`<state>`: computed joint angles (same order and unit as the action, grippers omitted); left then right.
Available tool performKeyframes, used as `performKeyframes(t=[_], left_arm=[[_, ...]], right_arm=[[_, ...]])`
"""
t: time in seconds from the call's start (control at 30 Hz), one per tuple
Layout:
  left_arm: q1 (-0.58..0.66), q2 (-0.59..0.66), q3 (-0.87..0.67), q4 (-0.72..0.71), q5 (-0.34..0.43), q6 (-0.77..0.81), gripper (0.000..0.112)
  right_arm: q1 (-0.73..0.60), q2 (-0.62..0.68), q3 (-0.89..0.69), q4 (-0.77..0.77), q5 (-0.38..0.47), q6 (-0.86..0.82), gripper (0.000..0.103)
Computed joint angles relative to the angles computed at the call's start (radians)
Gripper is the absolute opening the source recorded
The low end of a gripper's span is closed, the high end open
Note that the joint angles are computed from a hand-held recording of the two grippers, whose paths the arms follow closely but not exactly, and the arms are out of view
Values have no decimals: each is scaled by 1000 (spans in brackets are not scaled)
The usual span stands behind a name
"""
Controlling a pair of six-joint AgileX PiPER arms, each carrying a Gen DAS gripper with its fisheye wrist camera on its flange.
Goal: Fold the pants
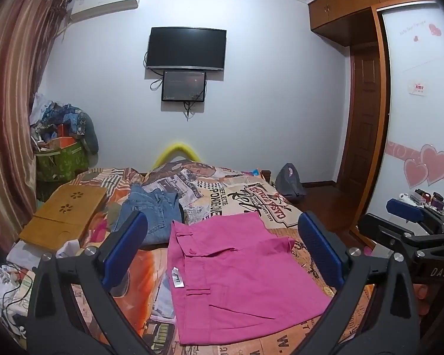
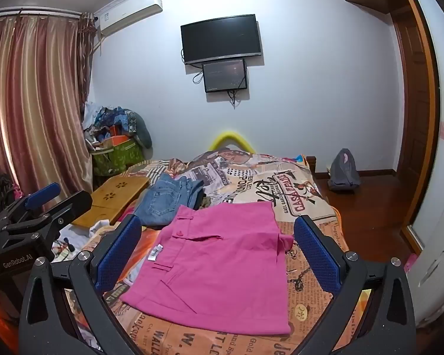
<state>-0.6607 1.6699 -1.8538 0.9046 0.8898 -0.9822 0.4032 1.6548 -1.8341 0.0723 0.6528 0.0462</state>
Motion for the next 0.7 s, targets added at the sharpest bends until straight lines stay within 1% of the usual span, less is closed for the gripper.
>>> performKeyframes(t=[0.33, 0.7], left_arm=[[14, -22, 42, 0, -32, -4, 103], [3, -24, 36, 6, -17, 2, 103]], right_arm=[[5, 12, -18, -14, 6, 9, 103], [-1, 4, -2, -13, 2, 1, 103]])
